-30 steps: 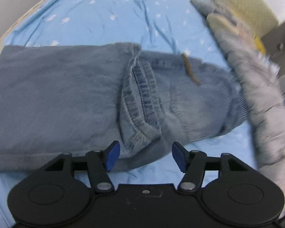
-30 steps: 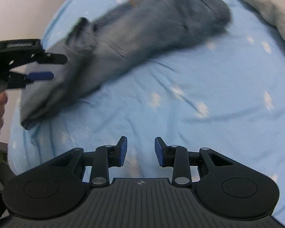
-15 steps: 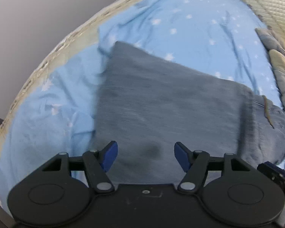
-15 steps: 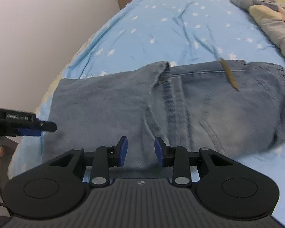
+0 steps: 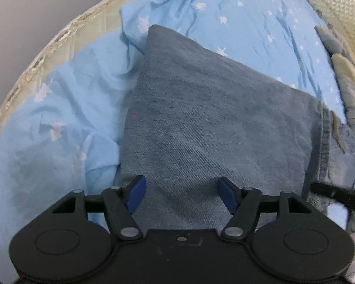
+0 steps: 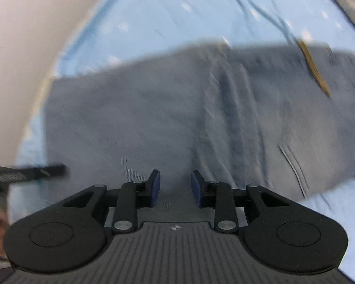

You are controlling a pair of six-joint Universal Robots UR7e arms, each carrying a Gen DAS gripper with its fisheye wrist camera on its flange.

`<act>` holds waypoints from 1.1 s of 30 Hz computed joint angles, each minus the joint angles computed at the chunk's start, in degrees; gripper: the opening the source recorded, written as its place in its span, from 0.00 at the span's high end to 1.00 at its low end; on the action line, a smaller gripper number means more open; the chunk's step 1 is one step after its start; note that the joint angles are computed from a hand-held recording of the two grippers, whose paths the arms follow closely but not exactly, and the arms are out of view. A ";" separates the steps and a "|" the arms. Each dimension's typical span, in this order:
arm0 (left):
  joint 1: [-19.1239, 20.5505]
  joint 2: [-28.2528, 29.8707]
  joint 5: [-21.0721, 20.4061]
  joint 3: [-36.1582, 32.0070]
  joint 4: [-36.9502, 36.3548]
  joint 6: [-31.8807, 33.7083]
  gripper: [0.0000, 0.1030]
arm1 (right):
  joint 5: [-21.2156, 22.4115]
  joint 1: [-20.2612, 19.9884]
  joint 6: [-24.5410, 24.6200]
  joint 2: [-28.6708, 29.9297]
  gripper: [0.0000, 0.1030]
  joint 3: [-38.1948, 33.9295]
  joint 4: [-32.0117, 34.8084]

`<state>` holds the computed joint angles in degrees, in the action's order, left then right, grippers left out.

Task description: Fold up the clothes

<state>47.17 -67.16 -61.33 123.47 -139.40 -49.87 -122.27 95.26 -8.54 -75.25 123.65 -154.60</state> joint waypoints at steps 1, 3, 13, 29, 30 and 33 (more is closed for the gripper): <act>0.10 -0.60 -0.23 0.94 -1.59 -0.23 0.37 | 0.68 1.01 -1.38 1.37 0.66 -1.60 0.56; 0.20 -1.83 -0.42 2.80 -4.57 -1.08 0.37 | 1.86 2.79 -4.12 4.61 0.63 -5.10 1.92; 2.53 -7.28 -3.88 9.41 -10.49 -5.12 0.35 | 8.61 8.20 -11.62 24.92 0.38 -27.70 15.79; 0.49 -9.91 -3.76 14.67 -17.37 -5.23 0.78 | -0.90 10.21 -15.08 35.38 0.77 -37.16 27.72; 0.03 -10.22 -3.55 14.46 -16.67 -5.73 0.81 | -0.99 10.44 -15.49 34.70 0.81 -36.45 27.23; -1.96 -11.00 -2.27 13.75 -14.32 -6.21 0.86 | -0.46 10.95 -15.49 32.64 0.85 -35.23 26.37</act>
<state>45.21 -78.16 -63.60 137.22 -153.73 -56.08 -122.72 106.21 -24.03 -42.60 88.43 -128.23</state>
